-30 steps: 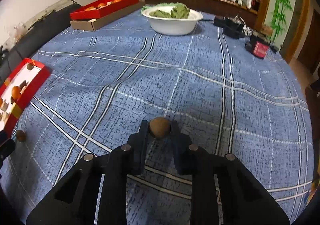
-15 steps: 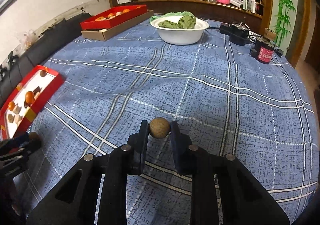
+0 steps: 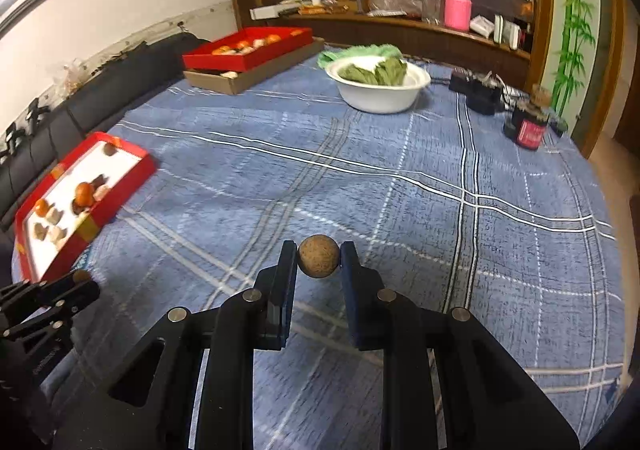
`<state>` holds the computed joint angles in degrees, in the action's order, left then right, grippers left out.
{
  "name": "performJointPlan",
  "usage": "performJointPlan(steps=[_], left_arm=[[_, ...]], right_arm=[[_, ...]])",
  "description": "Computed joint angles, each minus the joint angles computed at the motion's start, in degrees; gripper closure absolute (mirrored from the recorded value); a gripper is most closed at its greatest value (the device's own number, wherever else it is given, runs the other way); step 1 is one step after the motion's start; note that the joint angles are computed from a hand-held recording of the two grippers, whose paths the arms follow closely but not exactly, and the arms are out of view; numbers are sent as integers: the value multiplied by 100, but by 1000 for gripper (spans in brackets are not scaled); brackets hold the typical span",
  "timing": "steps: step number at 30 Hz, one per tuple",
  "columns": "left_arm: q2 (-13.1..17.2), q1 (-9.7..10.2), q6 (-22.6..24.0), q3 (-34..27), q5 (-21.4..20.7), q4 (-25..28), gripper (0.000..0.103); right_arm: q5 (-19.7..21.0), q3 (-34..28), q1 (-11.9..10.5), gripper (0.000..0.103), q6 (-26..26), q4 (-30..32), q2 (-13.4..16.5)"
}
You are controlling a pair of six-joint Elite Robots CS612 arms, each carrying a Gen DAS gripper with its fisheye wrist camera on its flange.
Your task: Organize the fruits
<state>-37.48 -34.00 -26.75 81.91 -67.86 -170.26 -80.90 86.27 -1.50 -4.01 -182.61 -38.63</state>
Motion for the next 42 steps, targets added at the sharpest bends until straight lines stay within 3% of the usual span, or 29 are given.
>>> performJointPlan(steps=[9,27,42], left_arm=[[-24,-48,10,124,7,-294,82],[187,-63,-91,-165,207,-524,82],[180,-88,-101,-86,296,-818,82]], right_arm=[[130,568,122,83,83,-564,-235],[49,589,185,83,221,-944,-89],[-95,610,237,83,91,-1119,-56]])
